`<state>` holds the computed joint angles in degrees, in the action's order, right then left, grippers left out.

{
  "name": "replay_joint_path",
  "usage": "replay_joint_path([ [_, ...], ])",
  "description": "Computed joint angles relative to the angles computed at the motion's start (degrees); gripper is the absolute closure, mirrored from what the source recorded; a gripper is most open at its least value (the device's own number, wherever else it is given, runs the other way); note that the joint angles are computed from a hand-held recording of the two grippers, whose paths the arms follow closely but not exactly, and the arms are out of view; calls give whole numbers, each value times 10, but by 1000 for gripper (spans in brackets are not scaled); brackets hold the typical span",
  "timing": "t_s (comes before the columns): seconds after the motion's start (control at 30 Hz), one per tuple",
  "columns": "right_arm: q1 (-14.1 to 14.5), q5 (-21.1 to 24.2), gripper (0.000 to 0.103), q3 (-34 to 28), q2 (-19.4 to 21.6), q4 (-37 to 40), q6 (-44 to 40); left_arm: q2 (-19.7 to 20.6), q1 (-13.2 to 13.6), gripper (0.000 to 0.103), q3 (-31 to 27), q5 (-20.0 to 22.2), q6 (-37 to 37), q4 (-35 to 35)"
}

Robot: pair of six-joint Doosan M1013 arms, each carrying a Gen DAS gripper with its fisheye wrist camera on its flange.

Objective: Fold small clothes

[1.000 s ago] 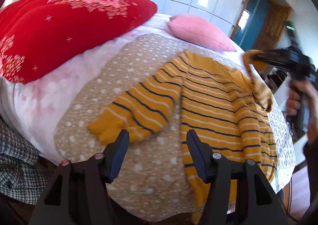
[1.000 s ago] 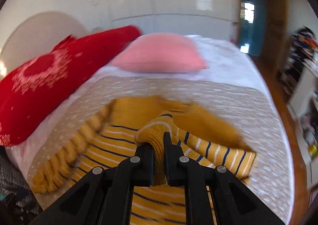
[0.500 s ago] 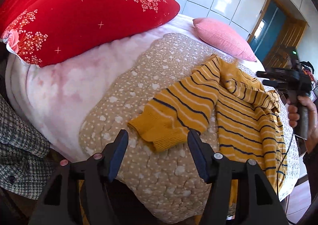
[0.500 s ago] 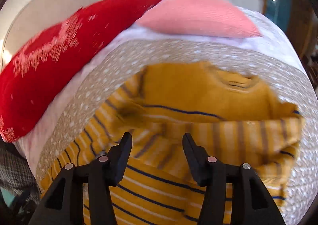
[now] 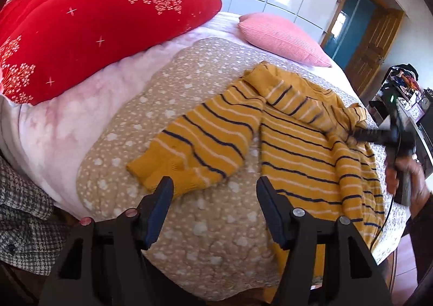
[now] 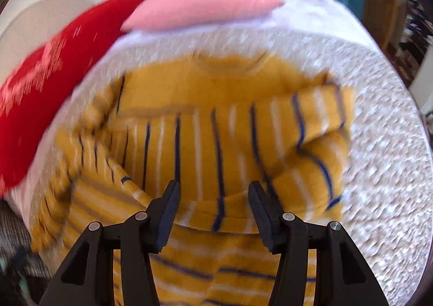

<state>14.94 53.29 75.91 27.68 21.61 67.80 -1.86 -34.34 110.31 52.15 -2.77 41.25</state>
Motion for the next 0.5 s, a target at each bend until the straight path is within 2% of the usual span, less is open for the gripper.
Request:
replay_joint_path([
  [0.07,7,16,46,19,-6,-20,-51,4,5,40,-5,-7,11,-4],
  [0.17,17,11,45,37,-22,-62,-92,10,10,40,-11,-13,17,1],
  [0.23,13,25,45,29,-28,-29,-114,13,14,40,-12,-25,14,2],
  [0.33,19,4,45,16,-36,18,-140,14,18,40,-8,-52,12,-3],
  [0.4,31,1,41,-7,-25,29,-151,15,19,40,-7,-62,23,-12],
  [0.5,59,-13,40,-59,13,-24,-132,13,18,40,-2,-60,21,-12],
])
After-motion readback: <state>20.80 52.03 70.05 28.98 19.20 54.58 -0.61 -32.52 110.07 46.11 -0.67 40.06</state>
